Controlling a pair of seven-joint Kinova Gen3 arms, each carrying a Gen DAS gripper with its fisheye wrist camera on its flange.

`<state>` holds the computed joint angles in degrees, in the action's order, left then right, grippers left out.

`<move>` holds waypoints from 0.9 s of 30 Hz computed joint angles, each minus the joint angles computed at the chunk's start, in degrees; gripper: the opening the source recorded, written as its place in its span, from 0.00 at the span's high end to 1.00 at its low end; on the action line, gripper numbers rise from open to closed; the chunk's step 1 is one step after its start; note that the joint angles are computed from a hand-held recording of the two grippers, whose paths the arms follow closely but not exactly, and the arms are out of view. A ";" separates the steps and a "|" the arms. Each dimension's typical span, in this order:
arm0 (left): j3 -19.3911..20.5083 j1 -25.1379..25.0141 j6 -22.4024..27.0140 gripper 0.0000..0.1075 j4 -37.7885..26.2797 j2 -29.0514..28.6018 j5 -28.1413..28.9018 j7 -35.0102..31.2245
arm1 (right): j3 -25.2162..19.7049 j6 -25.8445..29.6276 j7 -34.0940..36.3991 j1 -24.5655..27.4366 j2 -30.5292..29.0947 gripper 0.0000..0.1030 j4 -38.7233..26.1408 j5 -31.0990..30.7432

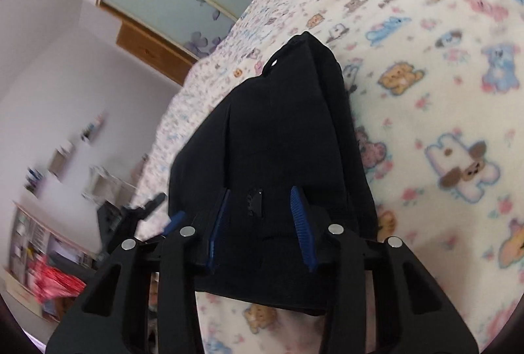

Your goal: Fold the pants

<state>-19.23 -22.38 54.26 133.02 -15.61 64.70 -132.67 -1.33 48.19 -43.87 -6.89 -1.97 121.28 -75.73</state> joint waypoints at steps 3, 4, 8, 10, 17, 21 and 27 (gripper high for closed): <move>2.53 0.38 -1.65 0.24 -1.42 -3.71 -4.72 4.69 | -0.27 -1.34 1.12 -0.34 -1.37 0.59 1.02 -1.27; 3.21 0.82 -2.36 0.15 -1.92 -5.17 -6.39 7.02 | -0.22 -1.33 -0.01 -0.40 -2.21 0.57 0.68 -0.42; 3.71 3.76 -2.49 0.12 -2.70 -13.39 -12.13 10.01 | 1.40 -0.26 0.20 -1.92 -6.57 0.52 0.69 -0.65; 7.38 3.26 -4.08 0.07 -2.49 -18.05 -15.41 11.65 | 1.16 -0.07 -2.17 -2.72 -9.13 0.37 0.57 1.58; 20.79 0.72 -10.88 0.06 -0.61 -16.64 -27.36 22.13 | -3.25 -1.74 -8.76 -1.74 -5.44 0.38 1.07 7.91; 28.18 -1.62 -13.84 0.06 -1.11 -17.88 -32.85 28.31 | 4.62 1.49 0.21 -5.90 -4.37 0.32 4.53 -1.15; 23.85 2.49 -9.13 0.06 -1.50 -30.50 -40.10 34.91 | -2.08 -5.08 -1.09 -1.15 -15.42 0.03 6.72 -1.23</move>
